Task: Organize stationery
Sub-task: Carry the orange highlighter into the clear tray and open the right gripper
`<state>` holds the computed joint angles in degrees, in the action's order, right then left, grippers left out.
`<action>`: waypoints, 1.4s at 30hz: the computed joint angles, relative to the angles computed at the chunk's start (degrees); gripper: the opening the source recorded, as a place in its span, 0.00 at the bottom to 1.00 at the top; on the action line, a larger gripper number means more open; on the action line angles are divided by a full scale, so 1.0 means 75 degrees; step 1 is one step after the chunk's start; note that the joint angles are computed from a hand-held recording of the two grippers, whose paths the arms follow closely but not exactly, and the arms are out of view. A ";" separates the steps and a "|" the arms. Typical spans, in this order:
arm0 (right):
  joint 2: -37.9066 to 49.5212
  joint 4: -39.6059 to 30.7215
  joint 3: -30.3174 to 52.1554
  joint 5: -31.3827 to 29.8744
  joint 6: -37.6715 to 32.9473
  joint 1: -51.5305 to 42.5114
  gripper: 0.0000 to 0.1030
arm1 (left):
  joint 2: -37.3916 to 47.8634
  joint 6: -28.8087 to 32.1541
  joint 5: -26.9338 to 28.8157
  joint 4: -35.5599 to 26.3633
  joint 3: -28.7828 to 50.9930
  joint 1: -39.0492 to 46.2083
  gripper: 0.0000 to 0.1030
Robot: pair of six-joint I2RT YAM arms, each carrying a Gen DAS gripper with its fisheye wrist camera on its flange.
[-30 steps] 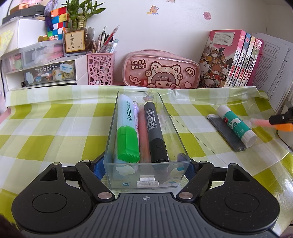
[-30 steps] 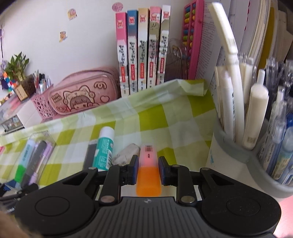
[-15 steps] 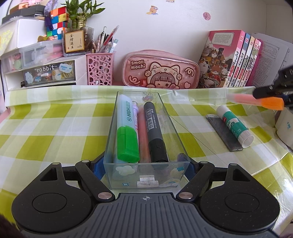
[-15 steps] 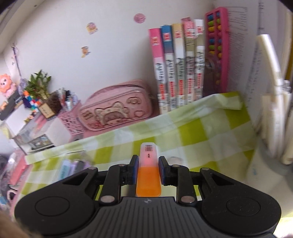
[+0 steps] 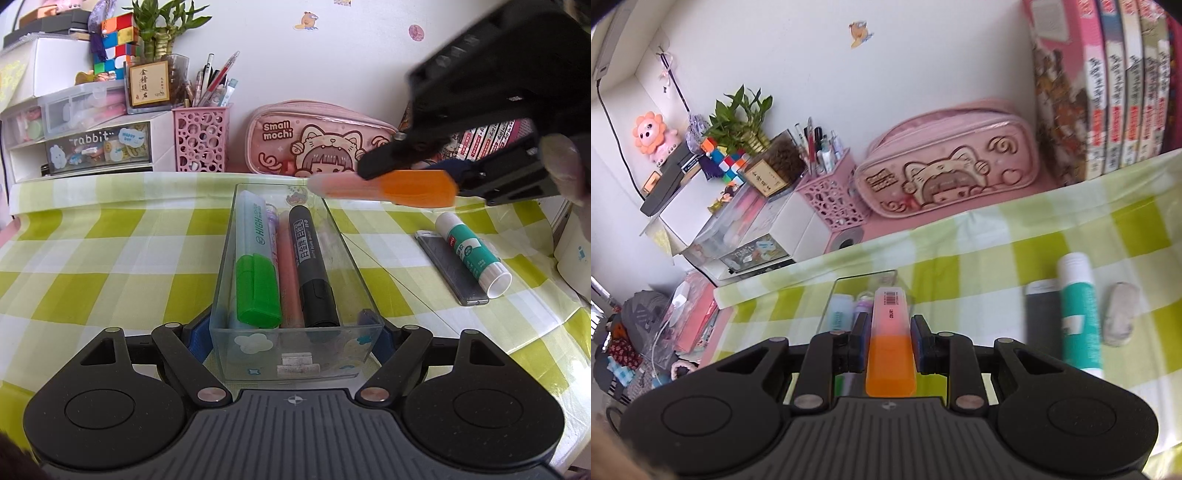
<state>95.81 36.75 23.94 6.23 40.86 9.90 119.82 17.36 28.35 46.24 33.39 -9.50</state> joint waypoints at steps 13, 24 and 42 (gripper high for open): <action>0.1190 -0.0630 0.1379 -0.0683 0.0982 -0.0142 0.55 | 0.0012 0.0011 0.0039 -0.0004 0.0005 0.0003 0.76; 0.1538 -0.1047 0.1841 -0.1305 0.1024 -0.0179 0.55 | 0.0009 0.0017 0.0031 -0.0002 -0.0002 -0.0009 0.76; 0.1552 -0.1647 0.2328 -0.1024 0.0619 -0.0142 0.54 | 0.0013 -0.0009 0.0043 0.0021 -0.0018 -0.0020 0.76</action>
<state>107.44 24.40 41.40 -1.45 45.51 8.83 119.91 17.29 28.68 46.39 33.25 -9.65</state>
